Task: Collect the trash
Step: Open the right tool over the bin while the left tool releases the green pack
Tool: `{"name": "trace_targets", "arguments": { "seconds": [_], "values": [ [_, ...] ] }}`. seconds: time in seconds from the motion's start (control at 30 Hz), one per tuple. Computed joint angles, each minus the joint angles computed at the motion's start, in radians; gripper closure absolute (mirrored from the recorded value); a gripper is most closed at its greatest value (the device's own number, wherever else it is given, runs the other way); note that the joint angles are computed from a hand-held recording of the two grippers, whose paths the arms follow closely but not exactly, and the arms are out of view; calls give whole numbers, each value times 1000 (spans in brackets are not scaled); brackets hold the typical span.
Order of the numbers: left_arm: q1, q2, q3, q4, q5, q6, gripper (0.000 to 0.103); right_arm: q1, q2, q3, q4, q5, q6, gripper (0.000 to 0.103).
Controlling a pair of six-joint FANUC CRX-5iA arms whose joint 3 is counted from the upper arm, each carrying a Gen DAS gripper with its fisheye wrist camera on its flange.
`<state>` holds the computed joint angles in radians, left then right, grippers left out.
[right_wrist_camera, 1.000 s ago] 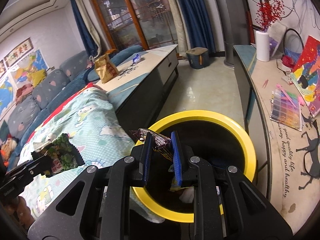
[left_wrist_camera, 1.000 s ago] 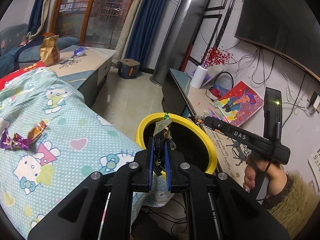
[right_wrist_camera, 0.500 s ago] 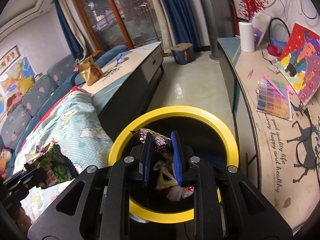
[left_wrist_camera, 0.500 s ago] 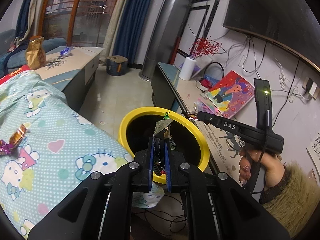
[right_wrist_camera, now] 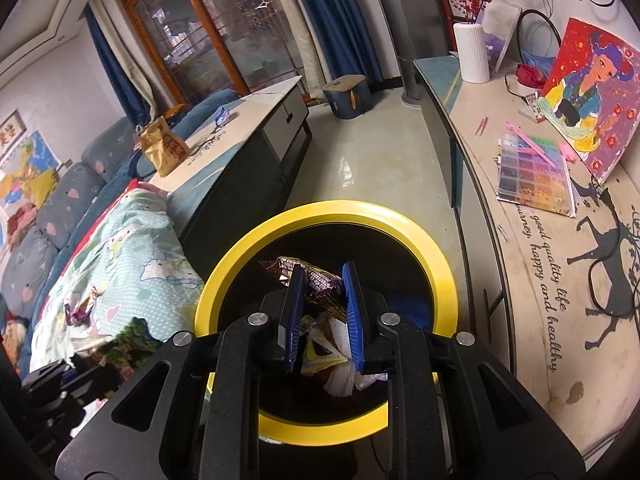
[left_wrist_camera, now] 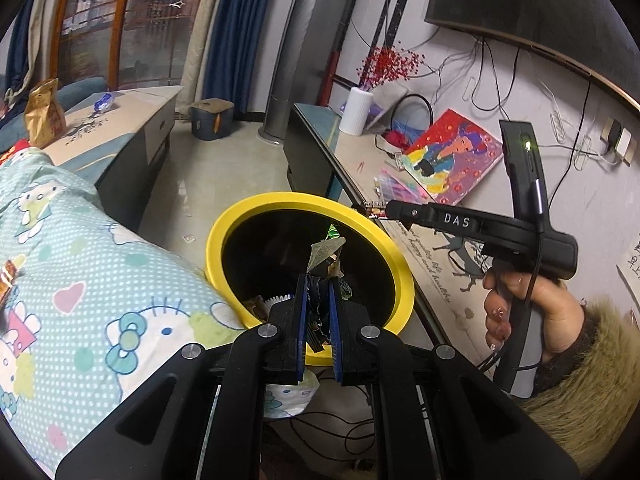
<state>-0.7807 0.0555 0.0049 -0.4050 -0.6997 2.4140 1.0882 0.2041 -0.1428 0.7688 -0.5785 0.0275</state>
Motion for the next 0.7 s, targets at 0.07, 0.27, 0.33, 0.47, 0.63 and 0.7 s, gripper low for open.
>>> {"name": "trace_targets", "arguments": {
  "seconds": [0.07,0.27,0.33,0.47,0.63,0.7],
  "values": [
    [7,15,5,15,9,-28,93,-2,0,1,-5,1,0,87],
    [32,80,36,69,23,-107,69,-11,-2,-6,-11,4,-26,67],
    [39,83,31,79,32,-107,43,-9,-3,-6,-9,-10,-40,60],
    [30,61,27,12,8,-33,24,-8,-6,-11,13,-16,-58,59],
    [-22,19,41,-146,-108,112,16,5,4,7,27,-11,-51,47],
    [-34,0,37,-181,-137,155,13,14,7,11,61,-15,-68,40]
  ]
}}
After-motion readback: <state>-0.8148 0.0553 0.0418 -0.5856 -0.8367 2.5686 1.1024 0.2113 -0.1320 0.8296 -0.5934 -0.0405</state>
